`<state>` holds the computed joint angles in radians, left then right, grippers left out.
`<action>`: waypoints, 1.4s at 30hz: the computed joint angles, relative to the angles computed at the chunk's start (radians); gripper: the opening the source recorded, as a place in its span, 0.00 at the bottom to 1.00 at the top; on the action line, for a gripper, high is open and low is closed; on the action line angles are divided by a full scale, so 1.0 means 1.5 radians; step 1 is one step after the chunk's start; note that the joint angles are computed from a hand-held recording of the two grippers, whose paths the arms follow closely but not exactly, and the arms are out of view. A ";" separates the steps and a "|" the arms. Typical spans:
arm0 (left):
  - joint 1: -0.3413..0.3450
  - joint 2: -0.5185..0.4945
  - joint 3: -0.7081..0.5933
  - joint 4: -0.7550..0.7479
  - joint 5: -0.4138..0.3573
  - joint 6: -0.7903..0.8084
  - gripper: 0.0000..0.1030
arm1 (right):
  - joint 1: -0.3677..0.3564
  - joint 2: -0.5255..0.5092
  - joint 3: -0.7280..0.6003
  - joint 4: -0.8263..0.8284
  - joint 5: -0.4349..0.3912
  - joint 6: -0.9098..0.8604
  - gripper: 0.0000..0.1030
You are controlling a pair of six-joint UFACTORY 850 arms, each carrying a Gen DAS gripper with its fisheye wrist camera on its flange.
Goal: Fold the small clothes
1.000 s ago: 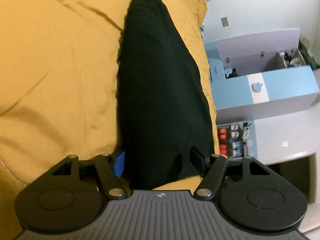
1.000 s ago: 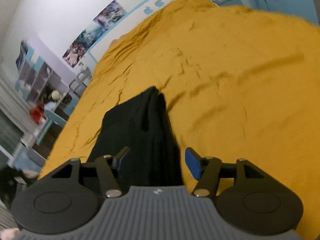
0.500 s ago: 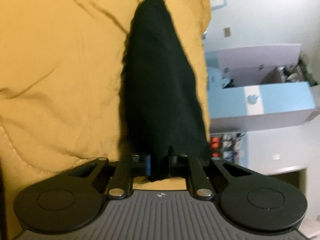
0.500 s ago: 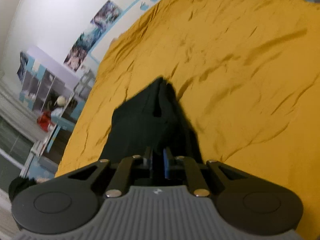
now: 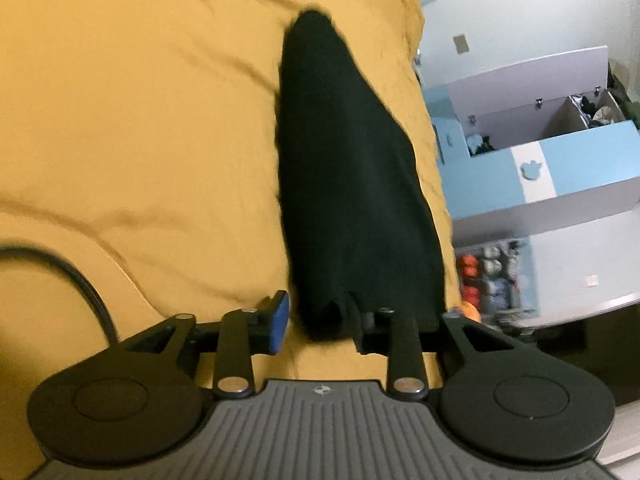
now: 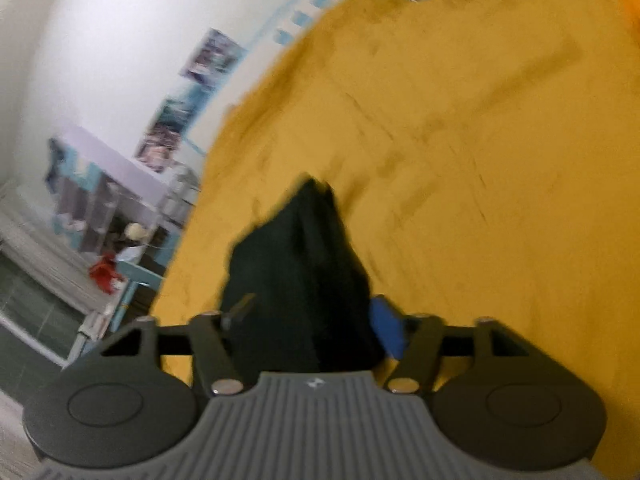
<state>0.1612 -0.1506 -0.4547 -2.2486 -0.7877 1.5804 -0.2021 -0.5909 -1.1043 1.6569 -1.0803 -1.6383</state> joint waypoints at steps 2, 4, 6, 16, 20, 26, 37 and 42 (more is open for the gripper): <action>0.002 -0.004 -0.004 -0.010 -0.008 0.019 0.44 | 0.011 -0.018 -0.052 -0.013 -0.002 0.018 0.75; 0.005 -0.026 -0.012 -0.019 -0.038 0.033 0.45 | 0.029 -0.055 -0.123 -0.028 0.006 0.053 0.78; -0.007 -0.038 -0.024 -0.012 -0.029 0.034 0.45 | 0.045 -0.116 -0.219 -0.074 -0.009 0.133 0.78; -0.013 -0.119 -0.092 0.062 -0.061 0.039 0.50 | 0.118 -0.375 -0.610 -0.262 -0.066 0.398 0.79; -0.025 -0.099 -0.116 0.126 0.020 0.003 0.50 | 0.141 -0.389 -0.633 -0.278 -0.017 0.394 0.78; -0.089 0.001 -0.110 0.085 0.254 0.042 0.58 | 0.153 -0.271 -0.467 -0.225 0.148 0.241 0.79; -0.143 0.025 -0.115 0.007 0.330 0.140 0.59 | 0.152 -0.351 -0.620 -0.289 0.037 0.338 0.79; -0.126 -0.001 -0.126 0.078 0.291 0.052 0.61 | 0.156 -0.498 -0.839 -0.343 -0.042 0.509 0.79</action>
